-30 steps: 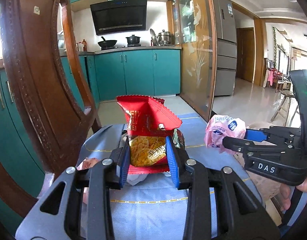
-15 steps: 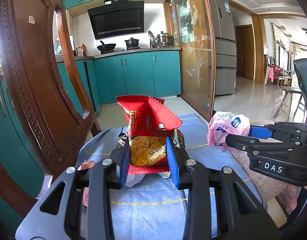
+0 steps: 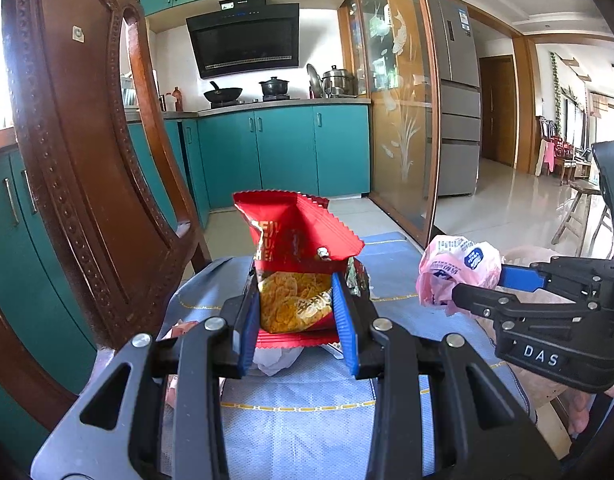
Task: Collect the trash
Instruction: 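Hold the red wrapper raised in the left gripper and the pink bag in the right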
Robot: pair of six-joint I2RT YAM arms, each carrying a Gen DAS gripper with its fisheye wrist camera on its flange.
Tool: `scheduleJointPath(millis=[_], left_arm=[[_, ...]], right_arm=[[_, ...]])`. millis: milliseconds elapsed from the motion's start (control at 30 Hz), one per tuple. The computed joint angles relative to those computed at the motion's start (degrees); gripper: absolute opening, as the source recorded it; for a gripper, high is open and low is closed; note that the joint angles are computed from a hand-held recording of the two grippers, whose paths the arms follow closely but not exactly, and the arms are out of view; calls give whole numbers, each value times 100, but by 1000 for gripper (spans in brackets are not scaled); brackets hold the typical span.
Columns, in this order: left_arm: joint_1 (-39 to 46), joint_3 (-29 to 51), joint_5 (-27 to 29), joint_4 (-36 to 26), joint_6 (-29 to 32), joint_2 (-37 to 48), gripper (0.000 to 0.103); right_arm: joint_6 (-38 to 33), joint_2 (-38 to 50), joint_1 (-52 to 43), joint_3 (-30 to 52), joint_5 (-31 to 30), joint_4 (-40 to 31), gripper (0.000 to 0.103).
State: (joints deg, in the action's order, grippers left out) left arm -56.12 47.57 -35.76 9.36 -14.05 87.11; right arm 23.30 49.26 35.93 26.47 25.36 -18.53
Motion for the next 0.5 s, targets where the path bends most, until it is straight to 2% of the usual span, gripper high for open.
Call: scheduleJointPath(millis=[500], left_arm=[[5, 2, -25, -64, -18, -32, 35]], right_arm=[[28, 129, 99, 37, 56, 27, 42]])
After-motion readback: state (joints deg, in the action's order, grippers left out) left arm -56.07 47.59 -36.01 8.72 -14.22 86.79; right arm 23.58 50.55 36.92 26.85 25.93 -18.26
